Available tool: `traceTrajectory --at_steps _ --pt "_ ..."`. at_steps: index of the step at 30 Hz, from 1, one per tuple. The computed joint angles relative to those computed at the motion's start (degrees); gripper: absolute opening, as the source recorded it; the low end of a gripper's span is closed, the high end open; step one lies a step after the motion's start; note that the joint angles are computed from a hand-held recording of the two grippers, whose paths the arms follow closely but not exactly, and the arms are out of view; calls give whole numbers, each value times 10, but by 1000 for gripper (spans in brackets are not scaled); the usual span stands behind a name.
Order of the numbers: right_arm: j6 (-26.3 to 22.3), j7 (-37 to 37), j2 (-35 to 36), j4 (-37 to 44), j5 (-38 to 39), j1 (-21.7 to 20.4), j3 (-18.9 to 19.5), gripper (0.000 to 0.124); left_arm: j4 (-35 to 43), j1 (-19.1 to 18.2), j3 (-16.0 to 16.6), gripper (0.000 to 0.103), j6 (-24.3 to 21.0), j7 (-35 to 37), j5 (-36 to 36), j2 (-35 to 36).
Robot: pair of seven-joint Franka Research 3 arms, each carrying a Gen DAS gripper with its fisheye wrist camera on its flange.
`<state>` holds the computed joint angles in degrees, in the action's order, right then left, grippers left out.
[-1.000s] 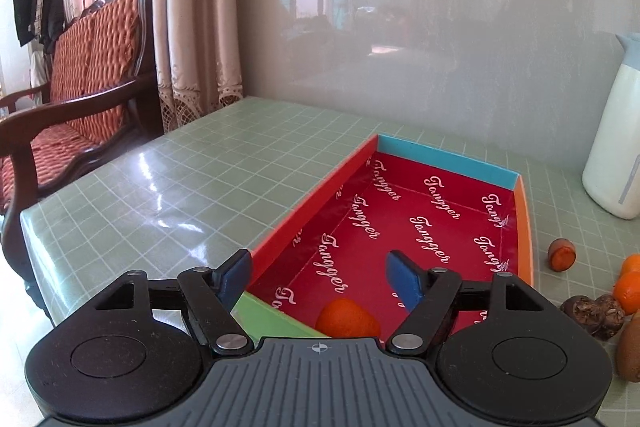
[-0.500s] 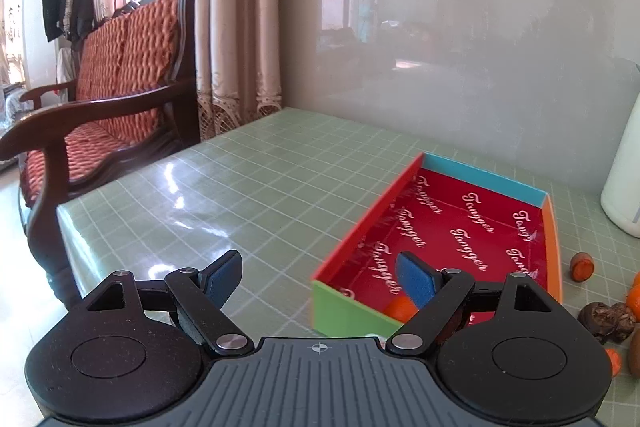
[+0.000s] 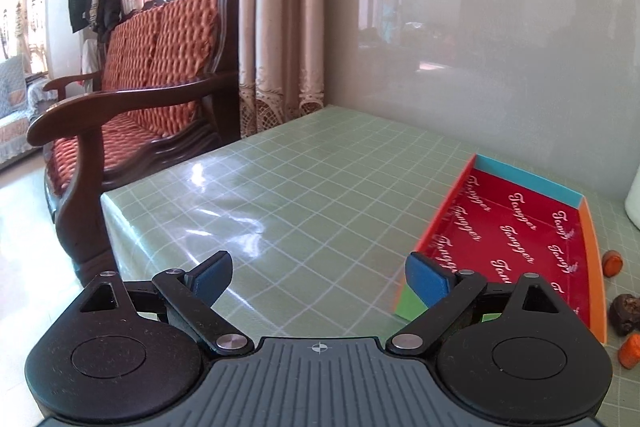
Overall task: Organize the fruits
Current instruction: 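Withdraw the left tool from the box while the right tool grasps the brown kiwi, then carry the kiwi with the right tool into the red box and release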
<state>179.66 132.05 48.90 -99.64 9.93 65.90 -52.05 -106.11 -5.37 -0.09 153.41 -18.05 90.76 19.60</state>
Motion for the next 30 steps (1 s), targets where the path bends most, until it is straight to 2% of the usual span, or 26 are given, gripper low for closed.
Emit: traceTrajectory --at_steps 5,14,16,19,21,25,28,30 --pt "-20 7 4 26 -9 -27 20 102 0 10 4 93 11 8 -32 4" --pt "-49 35 14 67 -76 -60 40 95 2 10 11 94 30 7 -38 9" --pt "-59 44 17 76 -92 -64 40 87 2 9 12 94 30 4 -35 8" --pt "-70 45 8 90 -111 -93 71 74 1 10 12 94 32 5 -36 7" --pt "-66 46 -2 93 -119 -116 97 70 -1 10 12 94 33 3 -37 6" --pt "-67 52 -7 103 -147 -139 125 60 -1 10 12 94 30 0 -38 5" --pt "-65 57 -8 107 -168 -145 132 52 -3 10 12 94 29 -3 -39 4" --pt "-64 64 -9 105 -178 -144 130 52 -4 11 13 94 29 -7 -36 3"
